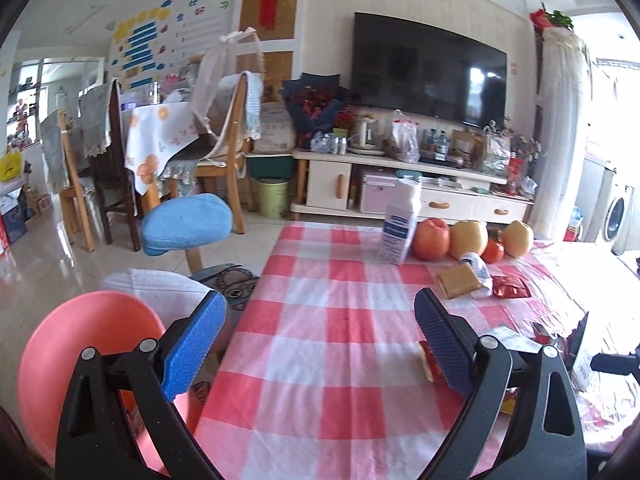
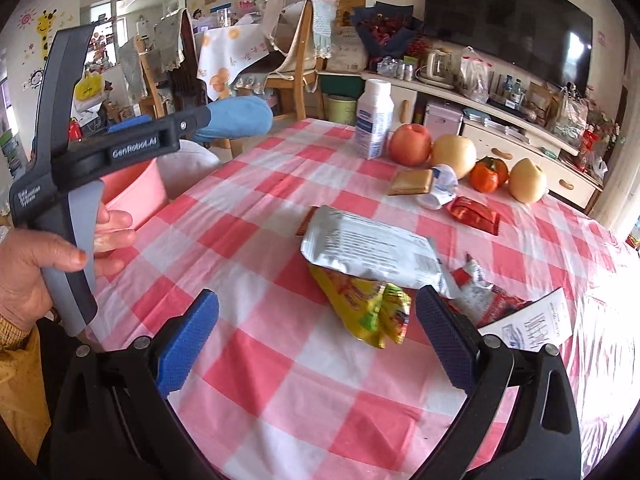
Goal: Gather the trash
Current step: 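Bring both tools back over the table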
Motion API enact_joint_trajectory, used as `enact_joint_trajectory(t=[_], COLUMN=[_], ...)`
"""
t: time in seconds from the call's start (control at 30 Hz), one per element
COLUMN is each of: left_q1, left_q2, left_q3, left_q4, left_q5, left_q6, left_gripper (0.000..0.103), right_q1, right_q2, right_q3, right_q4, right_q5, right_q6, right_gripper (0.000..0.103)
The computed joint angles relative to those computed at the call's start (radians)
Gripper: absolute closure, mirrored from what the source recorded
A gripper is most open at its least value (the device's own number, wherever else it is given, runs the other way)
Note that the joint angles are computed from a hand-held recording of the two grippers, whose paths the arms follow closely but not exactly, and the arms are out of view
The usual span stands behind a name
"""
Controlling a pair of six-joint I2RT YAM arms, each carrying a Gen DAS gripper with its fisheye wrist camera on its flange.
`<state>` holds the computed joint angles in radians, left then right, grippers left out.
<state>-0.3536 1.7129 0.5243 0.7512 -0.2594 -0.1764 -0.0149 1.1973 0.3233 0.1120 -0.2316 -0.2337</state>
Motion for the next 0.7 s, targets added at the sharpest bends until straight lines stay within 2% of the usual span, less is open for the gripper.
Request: enact_joint_trajectory(t=[0.4,0.6,0.7], left_q1=[-0.131,-0.186,-0.205], left_q2=[0.026,0.065,0.078], left_q3=[0.043,0.15,0.204], left_q4=[-0.066,-0.254,-0.335], left_q5=[-0.04,-0.014,0.034], left_q6=[-0.003,-0.051,-0.065], left_gripper=[0.009,0.009,0.009], right_q1=[-0.241,-0.405,-0.493], right_q2=[0.047,0.118,0.184], right_q3=[0.056,0.127,0.186], right_q4=[-0.076,-0.1,-0.128], right_q5=[-0.153,-0.228,-0.286], right_q6=[-0.076,-0.124,-0.157], right_gripper=[0.004,0.004,0.004])
